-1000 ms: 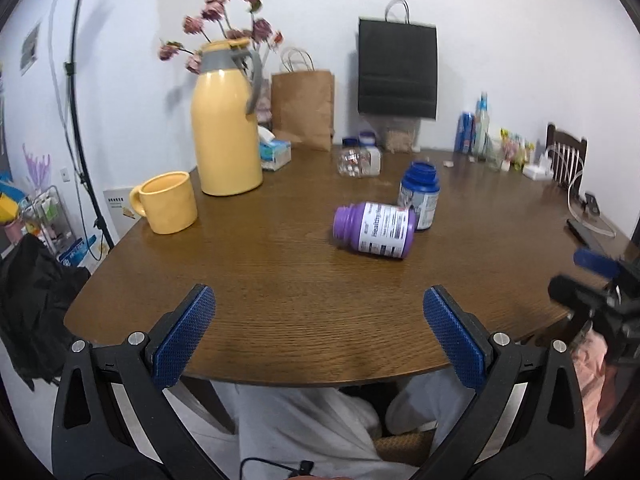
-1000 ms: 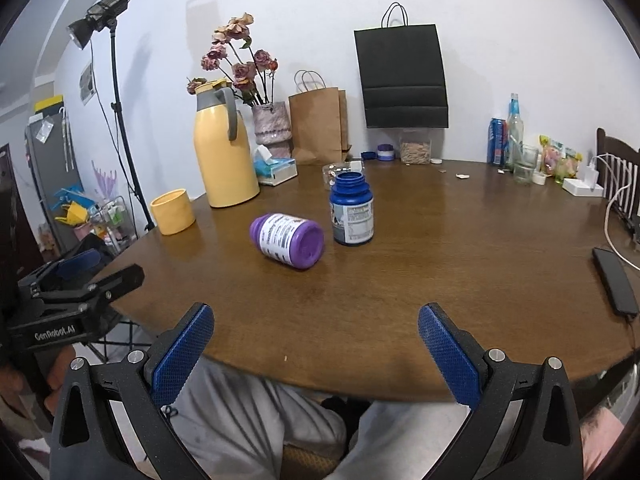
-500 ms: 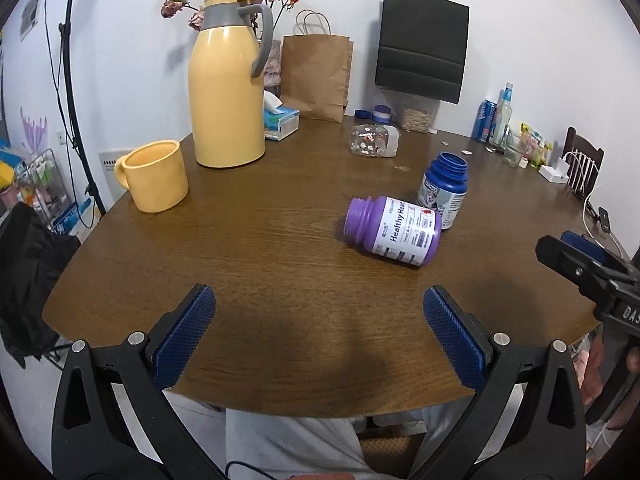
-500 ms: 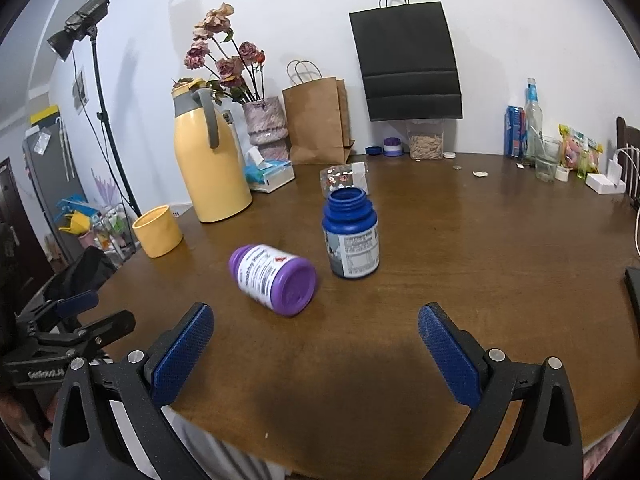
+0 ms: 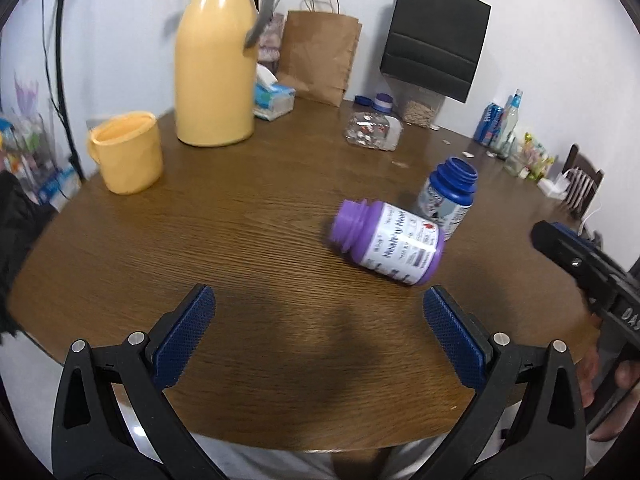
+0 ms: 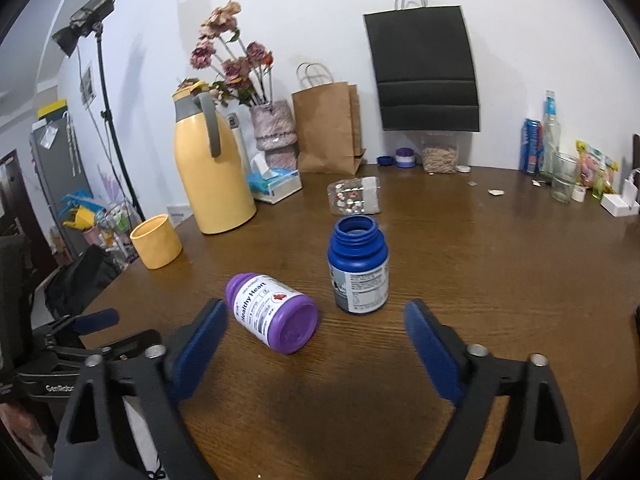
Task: Flip cup upright
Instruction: 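Move the left gripper toward the lying purple-capped bottle, then close the left gripper around the purple-capped bottle's body and lift it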
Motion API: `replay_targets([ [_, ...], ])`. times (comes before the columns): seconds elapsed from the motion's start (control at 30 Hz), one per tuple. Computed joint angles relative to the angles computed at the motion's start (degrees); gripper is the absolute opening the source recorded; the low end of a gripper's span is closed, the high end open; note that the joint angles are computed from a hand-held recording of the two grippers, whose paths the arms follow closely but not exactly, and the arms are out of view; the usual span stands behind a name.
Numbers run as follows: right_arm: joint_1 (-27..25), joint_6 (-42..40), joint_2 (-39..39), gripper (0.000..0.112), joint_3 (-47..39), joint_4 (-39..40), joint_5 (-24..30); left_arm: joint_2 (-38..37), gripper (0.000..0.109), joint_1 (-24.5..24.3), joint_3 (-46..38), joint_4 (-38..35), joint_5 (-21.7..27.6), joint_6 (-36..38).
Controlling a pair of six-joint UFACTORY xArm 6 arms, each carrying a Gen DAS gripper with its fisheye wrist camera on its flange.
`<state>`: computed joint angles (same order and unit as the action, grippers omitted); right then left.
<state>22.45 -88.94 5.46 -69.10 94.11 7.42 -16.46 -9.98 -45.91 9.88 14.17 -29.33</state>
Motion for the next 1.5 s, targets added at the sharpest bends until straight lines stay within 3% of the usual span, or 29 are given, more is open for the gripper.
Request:
replay_targets([
  [0.1, -0.09, 6.24, 1.76, 0.07, -1.7, -7.04, 1.06, 2.94, 0.102, -0.7, -1.96, -9.71, -0.49, 6.2],
  [0.23, -0.72, 15.62, 5.5, 0.052, -5.07, -17.15, 3.97, 6.92, 0.1, -2.05, -5.93, -16.91, 0.92, 10.31],
  [0.4, -1.7, 23.84, 11.09, 0.048, -9.52, -25.58, 7.3, 12.27, 0.087, -3.48, -11.34, -31.8, 4.24, 20.95],
  [0.6, -3.75, 25.02, 14.88, 0.047, -13.14, -23.98, 13.81, 15.08, 0.082, -2.86, -14.27, -43.17, 7.1, 29.97],
  [0.7, -3.51, 22.17, 15.9, 0.047, -13.91, -21.58, 13.32, 15.18, 0.082, -2.37, -14.07, -43.36, 6.2, 31.01],
  [0.77, -4.22, 22.25, 16.76, 0.047, -15.14, -21.08, 17.25, 15.08, 0.082, -1.81, -13.88, -45.69, 6.24, 33.18],
  [0.87, -4.2, 22.64, 17.56, 0.048, -15.79, -21.58, 21.0, 15.7, 0.082, -0.13, -14.91, -54.57, 8.96, 39.2],
  [1.03, -2.31, 24.95, 18.44, 0.048, -15.7, -22.46, 19.69, 17.07, 0.082, 2.73, -16.11, -60.96, 12.88, 41.07],
  [1.1, -2.71, 27.22, 18.89, 0.048, -16.01, -22.68, 21.65, 17.52, 0.083, 3.59, -16.56, -61.61, 14.1, 41.2],
  [1.2, -3.22, 28.78, 19.32, 0.062, -16.06, -23.24, 25.69, 18.55, 0.083, 4.68, -17.91, -61.29, 15.61, 40.76],
  [1.37, -2.86, 20.52, 15.58, 0.066, -11.11, -17.31, 26.29, 20.34, 0.084, 4.99, -20.51, -61.34, 19.04, 39.34],
  [1.5, -3.18, 16.28, 12.6, 0.071, -7.88, -14.37, 23.82, 22.08, 0.094, 3.54, -22.72, -59.79, 19.09, 35.61],
])
